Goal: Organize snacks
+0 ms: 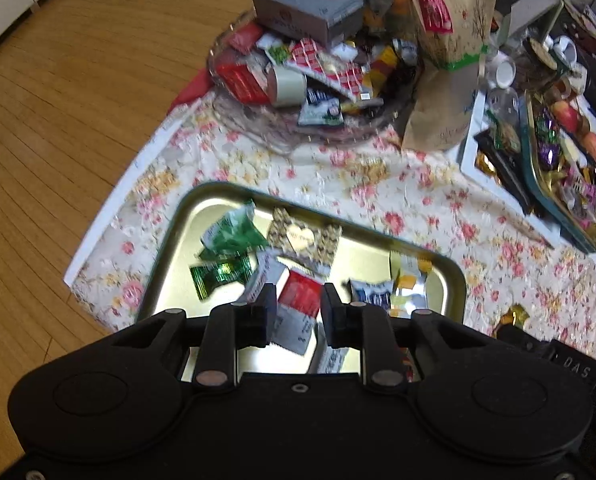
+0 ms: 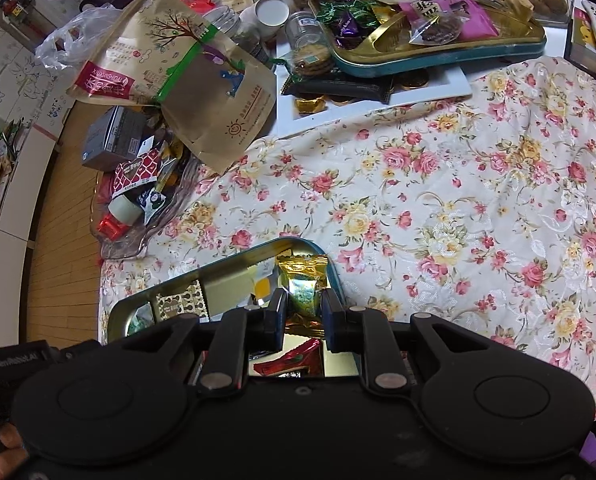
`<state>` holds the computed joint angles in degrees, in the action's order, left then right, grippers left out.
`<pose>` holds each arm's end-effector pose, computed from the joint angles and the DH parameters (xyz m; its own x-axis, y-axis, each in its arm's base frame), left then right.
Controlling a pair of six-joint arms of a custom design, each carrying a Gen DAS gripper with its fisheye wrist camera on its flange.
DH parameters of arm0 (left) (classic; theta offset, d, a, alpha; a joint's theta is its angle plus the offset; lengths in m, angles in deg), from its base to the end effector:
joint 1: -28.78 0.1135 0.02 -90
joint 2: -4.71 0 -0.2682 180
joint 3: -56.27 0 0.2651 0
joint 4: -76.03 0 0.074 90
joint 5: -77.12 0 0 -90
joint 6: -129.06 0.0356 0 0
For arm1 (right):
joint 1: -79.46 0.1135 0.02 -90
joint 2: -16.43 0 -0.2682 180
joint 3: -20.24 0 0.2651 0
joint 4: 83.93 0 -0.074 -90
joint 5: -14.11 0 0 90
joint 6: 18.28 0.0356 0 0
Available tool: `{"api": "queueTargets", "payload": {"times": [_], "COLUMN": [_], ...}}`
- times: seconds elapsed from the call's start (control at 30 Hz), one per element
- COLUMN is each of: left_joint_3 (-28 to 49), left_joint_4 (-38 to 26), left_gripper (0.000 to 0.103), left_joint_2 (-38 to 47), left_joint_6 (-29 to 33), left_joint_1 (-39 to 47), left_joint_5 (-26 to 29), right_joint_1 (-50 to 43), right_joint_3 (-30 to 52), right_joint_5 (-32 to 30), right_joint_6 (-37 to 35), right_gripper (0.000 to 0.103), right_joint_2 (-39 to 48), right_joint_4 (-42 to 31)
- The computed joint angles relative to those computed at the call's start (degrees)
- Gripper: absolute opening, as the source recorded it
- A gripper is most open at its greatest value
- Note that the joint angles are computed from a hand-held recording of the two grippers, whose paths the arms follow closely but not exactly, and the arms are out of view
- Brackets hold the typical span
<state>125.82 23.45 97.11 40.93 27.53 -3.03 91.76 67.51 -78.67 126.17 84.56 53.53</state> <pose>0.3028 -0.0127 0.1730 -0.9650 0.0532 -0.2568 0.0961 0.9829 -0.1573 0.2115 0.0479 0.1700 -0.6983 0.6795 -0.2250 0.5747 0.7197 0.3895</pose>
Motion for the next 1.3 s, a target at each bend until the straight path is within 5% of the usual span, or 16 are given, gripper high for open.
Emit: {"api": "queueTargets", "payload": {"times": [0.73,0.83,0.93,1.3], "left_joint_3": [-4.5,-4.7,-4.8,-6.4], "left_joint_4": [0.7,0.9,0.9,3.2], "left_gripper": [0.031,0.031,0.031,0.031], "left_joint_2": [0.2,0.3,0.3,-0.5], "left_joint_6": [1.3,1.5,1.8,2.1], "left_joint_1": [-6.9,-7.2,-7.3,-7.9], "left_joint_5": [-5.0,-5.3,-5.4,-8.4], "right_joint_1": [7.7,7.4,7.2,6.5], "right_joint_3": [1.9,1.9,2.0,2.7], "right_joint_5": [2.7,1.6,1.0,2.3], "right_joint_6": [-6.6,-6.6,-5.9,-7.1], "right_gripper": [0.021,0.024,0.037,0.048], "right_joint_2": [1.5,1.3,1.1,3.8], "right_joint_4": [2.1,2.8,2.8,-0.8]}}
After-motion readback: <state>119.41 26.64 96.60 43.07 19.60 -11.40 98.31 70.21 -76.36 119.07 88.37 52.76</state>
